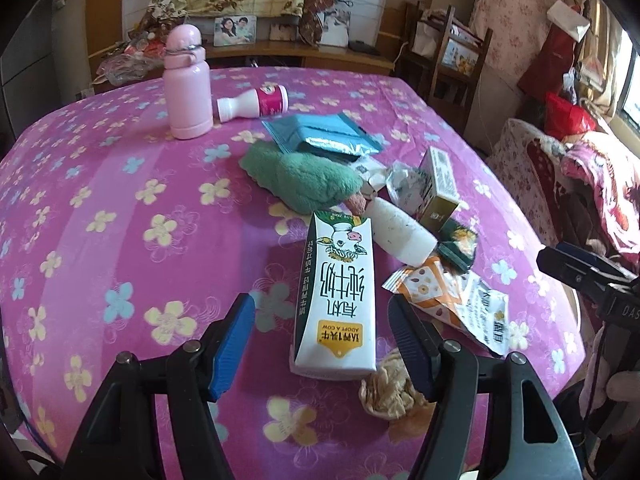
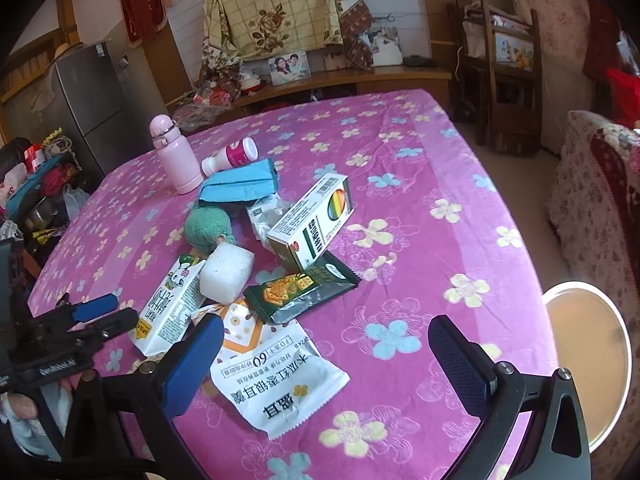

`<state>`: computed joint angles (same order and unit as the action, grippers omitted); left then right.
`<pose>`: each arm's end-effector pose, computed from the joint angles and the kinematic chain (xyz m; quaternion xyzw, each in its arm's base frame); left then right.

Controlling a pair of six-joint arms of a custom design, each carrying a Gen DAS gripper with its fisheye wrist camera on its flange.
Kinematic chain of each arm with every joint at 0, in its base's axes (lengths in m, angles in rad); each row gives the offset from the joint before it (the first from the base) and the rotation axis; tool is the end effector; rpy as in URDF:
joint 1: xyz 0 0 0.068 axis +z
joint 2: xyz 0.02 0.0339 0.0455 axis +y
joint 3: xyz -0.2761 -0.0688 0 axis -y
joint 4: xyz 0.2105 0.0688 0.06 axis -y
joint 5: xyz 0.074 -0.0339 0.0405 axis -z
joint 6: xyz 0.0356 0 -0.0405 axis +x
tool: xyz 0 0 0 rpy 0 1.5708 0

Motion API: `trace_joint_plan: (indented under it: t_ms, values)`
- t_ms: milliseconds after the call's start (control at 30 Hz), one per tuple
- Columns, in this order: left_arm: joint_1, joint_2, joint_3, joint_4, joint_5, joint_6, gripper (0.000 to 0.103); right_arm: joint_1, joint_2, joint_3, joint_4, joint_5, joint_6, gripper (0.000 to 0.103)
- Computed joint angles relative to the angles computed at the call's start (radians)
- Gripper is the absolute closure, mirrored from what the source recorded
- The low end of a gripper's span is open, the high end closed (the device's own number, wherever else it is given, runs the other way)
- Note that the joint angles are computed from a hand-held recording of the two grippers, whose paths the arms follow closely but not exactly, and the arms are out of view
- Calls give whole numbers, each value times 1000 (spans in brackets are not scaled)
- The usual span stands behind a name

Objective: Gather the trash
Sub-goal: 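Grasp the milk carton with the left tool while the right tool grasps the white sponge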

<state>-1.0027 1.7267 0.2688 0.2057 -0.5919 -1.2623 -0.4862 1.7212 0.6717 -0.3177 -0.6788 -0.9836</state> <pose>0.1129 -0.1399 0.0855 -0.1681 0.9305 -0.0152 0.3251 0.2216 -0.0918 0.1342 -0.2637 0.9009 0.1815 0.2932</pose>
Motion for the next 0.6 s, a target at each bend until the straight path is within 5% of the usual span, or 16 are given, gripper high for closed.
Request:
trace_joint_plan:
  t_ms: [600]
  values:
    - [224,163,45,199,154,263,29,343,10,-59,195,100,259,0]
